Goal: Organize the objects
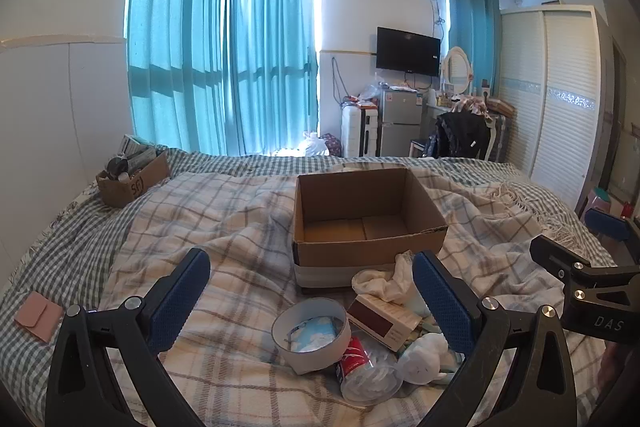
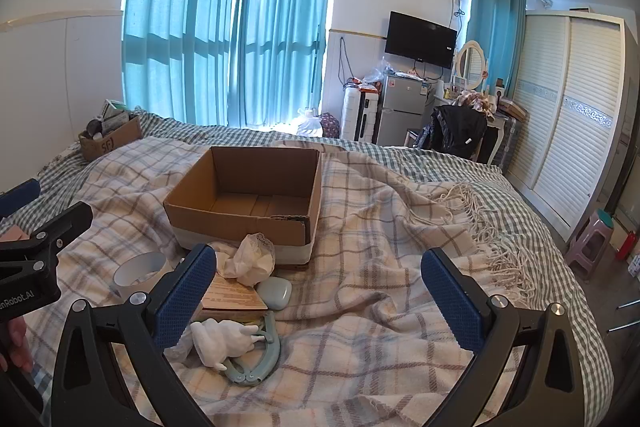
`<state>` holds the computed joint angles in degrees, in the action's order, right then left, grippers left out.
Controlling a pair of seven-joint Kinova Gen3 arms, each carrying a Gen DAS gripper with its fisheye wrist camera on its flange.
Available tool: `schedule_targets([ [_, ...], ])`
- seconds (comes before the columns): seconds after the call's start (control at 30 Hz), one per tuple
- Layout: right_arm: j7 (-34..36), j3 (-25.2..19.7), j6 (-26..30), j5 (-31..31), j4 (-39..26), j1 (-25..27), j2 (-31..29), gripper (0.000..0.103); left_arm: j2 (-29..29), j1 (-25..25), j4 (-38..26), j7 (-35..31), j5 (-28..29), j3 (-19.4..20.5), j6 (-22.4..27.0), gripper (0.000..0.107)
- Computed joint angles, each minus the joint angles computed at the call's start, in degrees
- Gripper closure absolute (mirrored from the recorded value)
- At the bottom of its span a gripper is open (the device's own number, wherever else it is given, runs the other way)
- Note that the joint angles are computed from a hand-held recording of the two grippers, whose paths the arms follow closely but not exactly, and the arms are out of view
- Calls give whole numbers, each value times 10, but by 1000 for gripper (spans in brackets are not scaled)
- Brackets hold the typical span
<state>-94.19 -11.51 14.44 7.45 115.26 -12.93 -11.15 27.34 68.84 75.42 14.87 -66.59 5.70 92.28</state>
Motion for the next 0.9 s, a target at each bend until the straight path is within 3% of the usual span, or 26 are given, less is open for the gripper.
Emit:
schedule_targets([
  [0.9, -3, -4, 0, 3, 2, 2, -3, 0, -1, -2, -1, -2, 11, -1, -2, 4],
])
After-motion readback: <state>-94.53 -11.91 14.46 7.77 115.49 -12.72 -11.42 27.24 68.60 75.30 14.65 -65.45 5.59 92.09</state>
